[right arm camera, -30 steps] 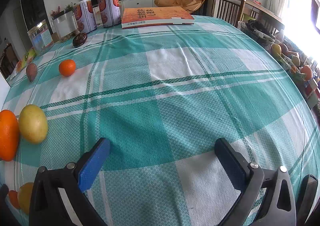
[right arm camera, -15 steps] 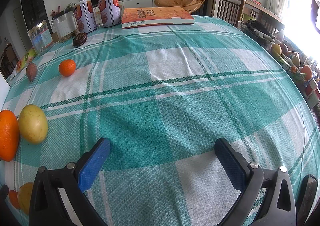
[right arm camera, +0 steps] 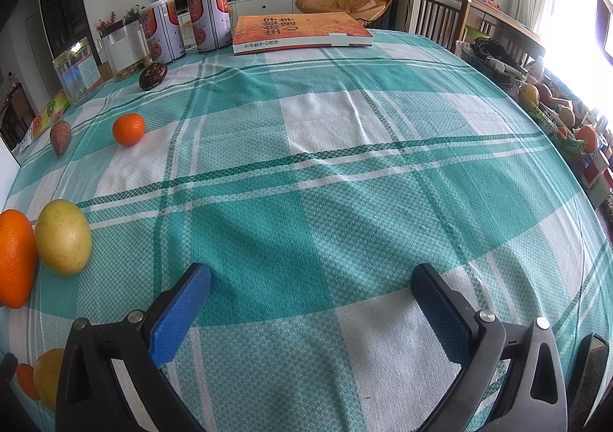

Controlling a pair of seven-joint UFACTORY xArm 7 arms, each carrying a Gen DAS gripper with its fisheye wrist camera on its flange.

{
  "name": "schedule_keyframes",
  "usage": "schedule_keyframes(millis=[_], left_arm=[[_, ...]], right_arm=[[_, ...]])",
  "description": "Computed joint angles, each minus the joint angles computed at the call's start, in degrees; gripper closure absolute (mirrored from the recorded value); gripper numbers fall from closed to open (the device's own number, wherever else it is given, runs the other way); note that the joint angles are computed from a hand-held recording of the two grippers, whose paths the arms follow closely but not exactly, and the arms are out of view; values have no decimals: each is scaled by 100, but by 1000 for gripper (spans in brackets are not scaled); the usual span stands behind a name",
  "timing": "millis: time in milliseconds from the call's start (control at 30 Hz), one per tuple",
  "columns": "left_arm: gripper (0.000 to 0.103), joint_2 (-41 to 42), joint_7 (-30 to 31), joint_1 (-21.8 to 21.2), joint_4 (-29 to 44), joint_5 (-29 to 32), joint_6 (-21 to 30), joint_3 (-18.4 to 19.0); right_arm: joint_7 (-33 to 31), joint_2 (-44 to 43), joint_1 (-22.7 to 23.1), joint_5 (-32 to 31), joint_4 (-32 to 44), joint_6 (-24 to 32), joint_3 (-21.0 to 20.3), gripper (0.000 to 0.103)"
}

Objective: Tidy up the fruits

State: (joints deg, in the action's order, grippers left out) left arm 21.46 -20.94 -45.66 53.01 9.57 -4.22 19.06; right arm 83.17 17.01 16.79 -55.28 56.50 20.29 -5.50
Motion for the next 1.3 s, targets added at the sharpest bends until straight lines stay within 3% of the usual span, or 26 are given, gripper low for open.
schedule_keyframes(millis=[1300], left_arm=[[3, 70, -70, 113, 111, 107, 69, -83]], right_arm=[[-30, 5, 7, 29, 9, 4, -8, 0]])
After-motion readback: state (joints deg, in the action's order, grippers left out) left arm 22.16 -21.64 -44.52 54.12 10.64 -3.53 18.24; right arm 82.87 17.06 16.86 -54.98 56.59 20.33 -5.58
